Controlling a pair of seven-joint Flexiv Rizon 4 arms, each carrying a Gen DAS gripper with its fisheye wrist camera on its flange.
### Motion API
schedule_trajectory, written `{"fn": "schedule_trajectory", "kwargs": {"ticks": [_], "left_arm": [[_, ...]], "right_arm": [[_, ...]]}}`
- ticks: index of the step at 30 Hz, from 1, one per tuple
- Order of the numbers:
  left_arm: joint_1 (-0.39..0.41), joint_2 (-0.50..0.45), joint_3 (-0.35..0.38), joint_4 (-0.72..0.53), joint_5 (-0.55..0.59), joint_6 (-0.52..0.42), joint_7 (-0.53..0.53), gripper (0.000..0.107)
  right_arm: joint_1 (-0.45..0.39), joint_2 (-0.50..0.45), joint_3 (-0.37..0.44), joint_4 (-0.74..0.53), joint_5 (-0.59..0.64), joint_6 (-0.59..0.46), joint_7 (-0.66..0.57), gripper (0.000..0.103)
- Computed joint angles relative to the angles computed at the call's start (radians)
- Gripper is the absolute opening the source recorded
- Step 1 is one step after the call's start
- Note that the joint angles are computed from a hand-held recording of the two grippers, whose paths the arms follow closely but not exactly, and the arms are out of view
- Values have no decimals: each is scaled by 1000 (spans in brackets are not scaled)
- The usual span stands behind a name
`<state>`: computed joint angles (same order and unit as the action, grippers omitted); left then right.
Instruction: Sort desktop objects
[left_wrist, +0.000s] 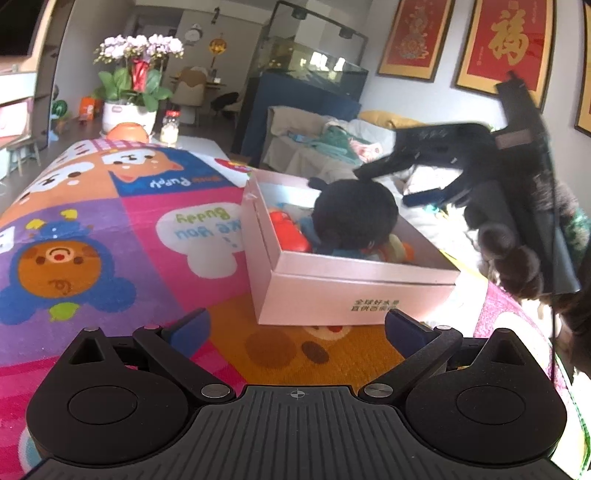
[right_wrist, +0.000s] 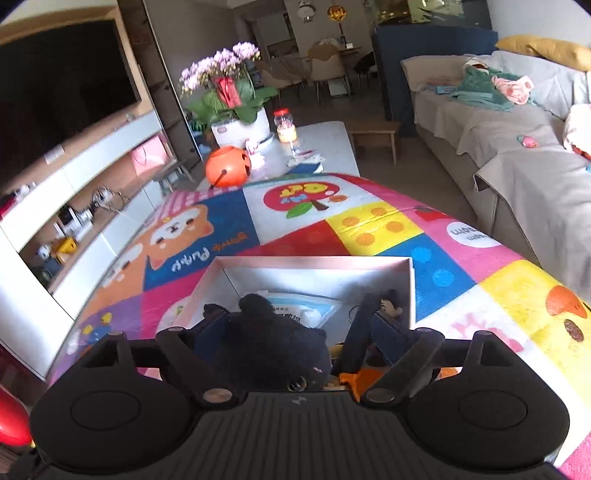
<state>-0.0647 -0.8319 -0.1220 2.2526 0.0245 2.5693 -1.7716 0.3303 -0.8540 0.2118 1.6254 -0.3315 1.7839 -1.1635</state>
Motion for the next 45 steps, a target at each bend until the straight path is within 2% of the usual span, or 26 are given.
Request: {"fn": "schedule_trajectory", "kwargs": {"ticks": [4,10,11,13,14,16,19,21,25,26,27,30,35,37,41,45], "left_arm": [[-7,1,2,-1,-2,-10,9,103],[-29,6,14,5,-30,-3,27,103],[-40,7,18,7,-41,-1,35,103],[-60,9,23,11,-66,1,51,103],[-78,11,28,14,-91,4,60,103],[-140,22,49,26,-184,-5,97,103],[-286,41,91,43,-415,-29,195,103],[-380,43,104,47,-588,-38,255,103],[-454,39,86,34,-790,-87,320,103],[-477,35,83,19,-863,-114,350,103],[-504,33,82,-1,-943,-147,396,103],[-509,23,70,-30,-1004,-150,413,103],[-481,23,54,-23,-975,-145,378,103],[-481,23,53,-22,-974,-145,375,103],[-483,23,53,-22,-975,-146,375,103],[-486,21,53,-23,-978,-146,375,103]], "right_arm": [[42,30,-69,55,32,93,-14,89],[64,82,-103,183,65,202,-45,90],[101,97,-141,227,98,250,-70,91],[225,118,-244,312,234,357,-145,103],[267,125,-269,351,292,400,-187,103],[332,143,-296,420,381,435,-265,103],[394,156,-297,493,488,449,-339,103],[441,166,-311,519,555,386,-364,103],[556,134,-408,501,667,242,-330,103],[568,118,-426,492,665,226,-316,103],[593,93,-453,490,673,268,-313,103],[573,94,-458,464,621,227,-302,103],[524,69,-425,443,568,261,-295,103],[518,64,-417,446,569,281,-296,103],[502,21,-380,454,600,399,-316,103],[499,24,-368,447,624,395,-343,103]]}}
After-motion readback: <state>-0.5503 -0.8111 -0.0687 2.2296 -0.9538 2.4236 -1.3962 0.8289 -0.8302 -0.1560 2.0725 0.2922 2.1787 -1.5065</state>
